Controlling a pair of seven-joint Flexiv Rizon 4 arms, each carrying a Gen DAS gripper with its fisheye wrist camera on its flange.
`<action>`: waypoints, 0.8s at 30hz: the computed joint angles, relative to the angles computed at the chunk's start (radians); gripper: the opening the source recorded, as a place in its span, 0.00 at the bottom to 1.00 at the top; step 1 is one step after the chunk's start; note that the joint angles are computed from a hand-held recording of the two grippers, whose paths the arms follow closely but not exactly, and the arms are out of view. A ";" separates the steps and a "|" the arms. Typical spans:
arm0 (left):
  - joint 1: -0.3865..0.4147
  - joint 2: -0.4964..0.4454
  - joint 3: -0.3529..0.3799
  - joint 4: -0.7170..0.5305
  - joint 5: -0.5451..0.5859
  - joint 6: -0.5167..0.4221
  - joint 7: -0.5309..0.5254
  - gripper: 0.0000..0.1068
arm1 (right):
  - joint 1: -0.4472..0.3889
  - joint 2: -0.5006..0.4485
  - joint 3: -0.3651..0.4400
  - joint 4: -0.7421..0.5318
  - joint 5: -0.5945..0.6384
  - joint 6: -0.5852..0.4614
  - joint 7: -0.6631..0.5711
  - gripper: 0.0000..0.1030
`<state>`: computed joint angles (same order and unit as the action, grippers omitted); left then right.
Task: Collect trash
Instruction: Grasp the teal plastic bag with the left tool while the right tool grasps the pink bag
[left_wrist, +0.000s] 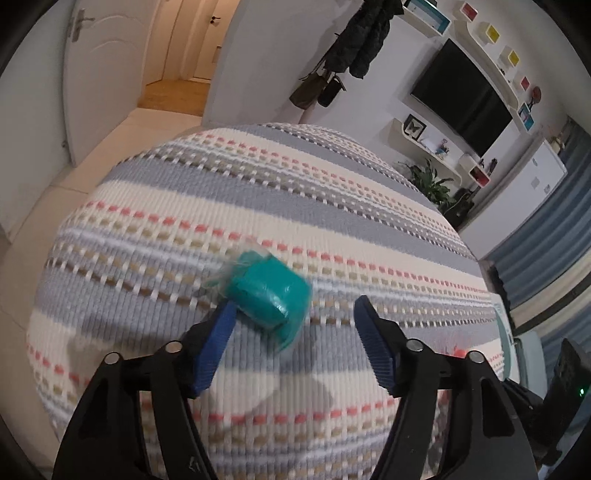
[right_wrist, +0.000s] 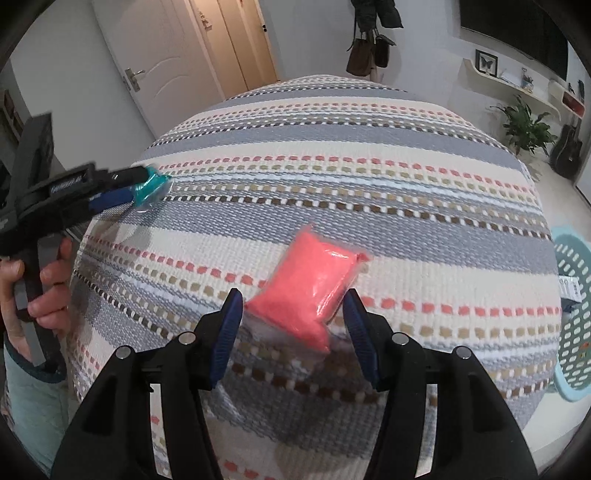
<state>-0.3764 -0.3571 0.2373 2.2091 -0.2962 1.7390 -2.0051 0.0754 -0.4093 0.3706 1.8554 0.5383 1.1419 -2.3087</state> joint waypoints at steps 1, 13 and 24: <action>0.010 -0.003 -0.008 -0.001 0.005 0.001 0.007 0.63 | 0.010 -0.004 -0.002 0.001 -0.005 0.014 0.004 0.53; -0.145 -0.116 0.195 -0.179 0.149 -0.160 -0.031 0.61 | 0.036 -0.031 0.011 -0.005 -0.058 0.086 0.051 0.54; -0.293 -0.130 0.383 -0.239 0.353 -0.279 -0.231 0.45 | 0.035 -0.018 0.036 0.089 -0.150 0.222 0.111 0.49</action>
